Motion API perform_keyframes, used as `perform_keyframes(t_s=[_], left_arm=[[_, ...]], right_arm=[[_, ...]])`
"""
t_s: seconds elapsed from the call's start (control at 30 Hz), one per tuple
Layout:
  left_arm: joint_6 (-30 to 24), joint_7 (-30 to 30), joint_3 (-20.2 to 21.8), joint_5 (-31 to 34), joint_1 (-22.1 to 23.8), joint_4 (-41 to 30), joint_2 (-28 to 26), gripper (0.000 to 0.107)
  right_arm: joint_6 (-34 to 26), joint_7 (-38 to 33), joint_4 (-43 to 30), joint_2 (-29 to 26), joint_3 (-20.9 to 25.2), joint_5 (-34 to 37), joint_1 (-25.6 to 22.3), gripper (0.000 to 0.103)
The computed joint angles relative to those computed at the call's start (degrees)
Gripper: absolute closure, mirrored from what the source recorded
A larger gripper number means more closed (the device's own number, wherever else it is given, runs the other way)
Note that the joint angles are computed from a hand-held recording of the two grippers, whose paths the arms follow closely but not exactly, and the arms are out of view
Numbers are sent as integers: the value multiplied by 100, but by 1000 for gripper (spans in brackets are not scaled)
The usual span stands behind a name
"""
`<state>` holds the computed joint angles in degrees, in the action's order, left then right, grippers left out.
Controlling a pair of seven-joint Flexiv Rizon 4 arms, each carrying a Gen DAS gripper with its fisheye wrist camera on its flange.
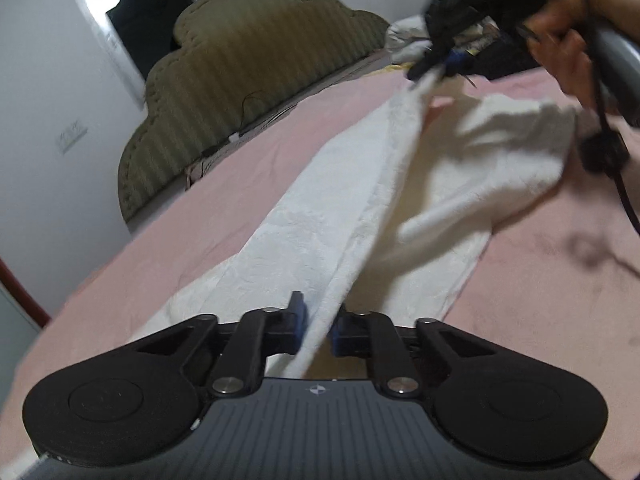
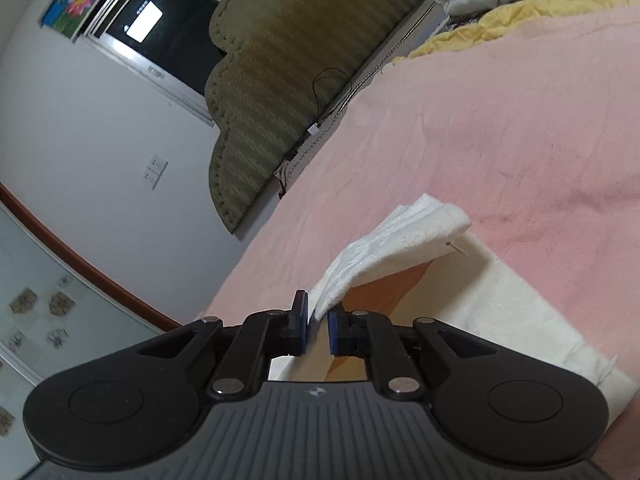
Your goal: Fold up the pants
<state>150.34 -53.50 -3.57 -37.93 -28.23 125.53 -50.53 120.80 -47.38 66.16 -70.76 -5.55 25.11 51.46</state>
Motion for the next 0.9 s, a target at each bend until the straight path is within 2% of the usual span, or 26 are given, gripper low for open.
perform_keyframes(t_s=[0.13,0.23,0.27,0.37,0.43,0.53,0.73,0.8,0.83,0.9], left_arm=[[217,-623,-65,403,295,205,250,98],[323,-909,-101,775,434,389,472,99],[259,-996,-129,916,503,451,539,99],[-51,-1146,-158,1341,650,596,644,99],[-127,-1080,-74,1336,521,621,577,99],[-67,-901,46,1187,290,618,413,99],[-14,-697,119,1153,188,653,367,97],[-62,-542,128,938,75,642,327,88],[-10,-537,128,897,55,664,295,88],[67,-567,99,969,97,736,310,79]], right_arm=[[8,-61,84,95,-80,-125,5,93],[123,-761,262,248,-751,438,523,93],[169,-968,365,313,-849,559,636,93],[213,-1347,868,577,-758,813,769,93],[61,-1544,1218,731,-717,1072,881,93],[80,-1526,1579,822,-483,1095,850,93],[490,-944,1765,723,400,440,234,92],[427,-825,1815,723,486,251,126,91],[435,-731,1831,715,549,156,59,88],[599,-487,1939,698,792,-143,-164,86]])
